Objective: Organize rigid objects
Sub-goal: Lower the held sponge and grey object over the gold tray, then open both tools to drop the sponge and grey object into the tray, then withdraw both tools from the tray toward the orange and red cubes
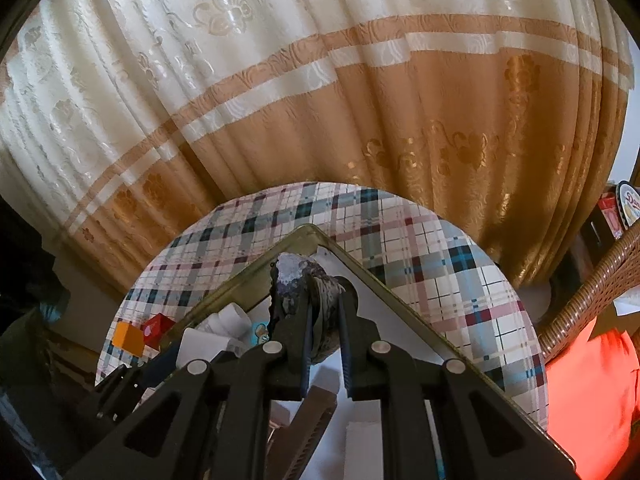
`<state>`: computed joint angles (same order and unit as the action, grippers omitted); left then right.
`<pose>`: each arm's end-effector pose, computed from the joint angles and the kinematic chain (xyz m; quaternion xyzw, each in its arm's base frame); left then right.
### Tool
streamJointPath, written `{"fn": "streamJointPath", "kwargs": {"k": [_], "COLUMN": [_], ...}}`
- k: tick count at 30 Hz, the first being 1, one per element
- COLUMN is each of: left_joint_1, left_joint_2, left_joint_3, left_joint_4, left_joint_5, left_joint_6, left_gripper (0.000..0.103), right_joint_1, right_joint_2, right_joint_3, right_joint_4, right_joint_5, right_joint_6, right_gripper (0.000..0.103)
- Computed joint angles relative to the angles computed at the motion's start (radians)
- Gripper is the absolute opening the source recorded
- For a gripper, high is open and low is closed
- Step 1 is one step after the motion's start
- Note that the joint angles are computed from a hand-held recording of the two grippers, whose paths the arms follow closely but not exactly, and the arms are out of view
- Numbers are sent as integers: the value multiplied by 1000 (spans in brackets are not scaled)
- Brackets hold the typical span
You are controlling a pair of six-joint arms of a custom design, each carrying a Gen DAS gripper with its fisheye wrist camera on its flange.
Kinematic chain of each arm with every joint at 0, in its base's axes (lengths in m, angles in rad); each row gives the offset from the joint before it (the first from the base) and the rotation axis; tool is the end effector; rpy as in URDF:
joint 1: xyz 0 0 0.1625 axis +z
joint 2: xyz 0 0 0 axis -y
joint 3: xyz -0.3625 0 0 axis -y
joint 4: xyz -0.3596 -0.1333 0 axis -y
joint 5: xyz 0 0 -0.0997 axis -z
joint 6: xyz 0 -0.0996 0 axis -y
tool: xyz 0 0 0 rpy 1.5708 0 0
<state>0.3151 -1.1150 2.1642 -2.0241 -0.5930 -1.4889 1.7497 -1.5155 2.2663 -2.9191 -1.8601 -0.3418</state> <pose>-0.3039 -0.3261 0.0742 0.0388 0.8543 -0.3890 0.3426 0.1778 -0.3937 0.2563 0.2025 -0.9248 0.2791 0.1610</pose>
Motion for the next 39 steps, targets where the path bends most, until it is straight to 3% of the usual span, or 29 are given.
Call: {"fn": "streamJointPath", "kwargs": {"k": [9,11,13,15,18,24,26,30,34,39], "left_joint_1": [15,10,-4,-36,-59,-84,-100,-137,-178,-211], "left_joint_2": [37,24,-2,-42,-87,-161,-170,-159,-186,-218], "left_joint_3": [-44,-29,-10,24,20,33,32,-6,-4,9], "left_joint_4": [52,9,-15,-13,135,350,425,686,856,952], "left_joint_5": [31,45,55,97,116,50,37,12,-25,-63], "left_joint_6": [7,32,29,-11,-114,-305,-358,-516,-650,-728], "left_gripper": [53,67,98,102,102,102,102,102,102,102], "right_joint_1": [-14,-27,-54,-66,-70,-52,-18,48,137,236], "right_joint_2": [10,-5,-44,-77,-129,-203,-206,-179,-57,142], "right_joint_3": [-1,-4,7,40,87,157,185,251,300,337], "right_joint_4": [5,36,55,-3,-86,-167,-222,-375,-601,-949], "right_joint_5": [-11,9,62,87,108,89,55,23,-59,-168], "right_joint_6": [11,52,99,121,135,226,224,205,164,119], "right_gripper": [16,30,63,75,75,75,75,75,76,76]}}
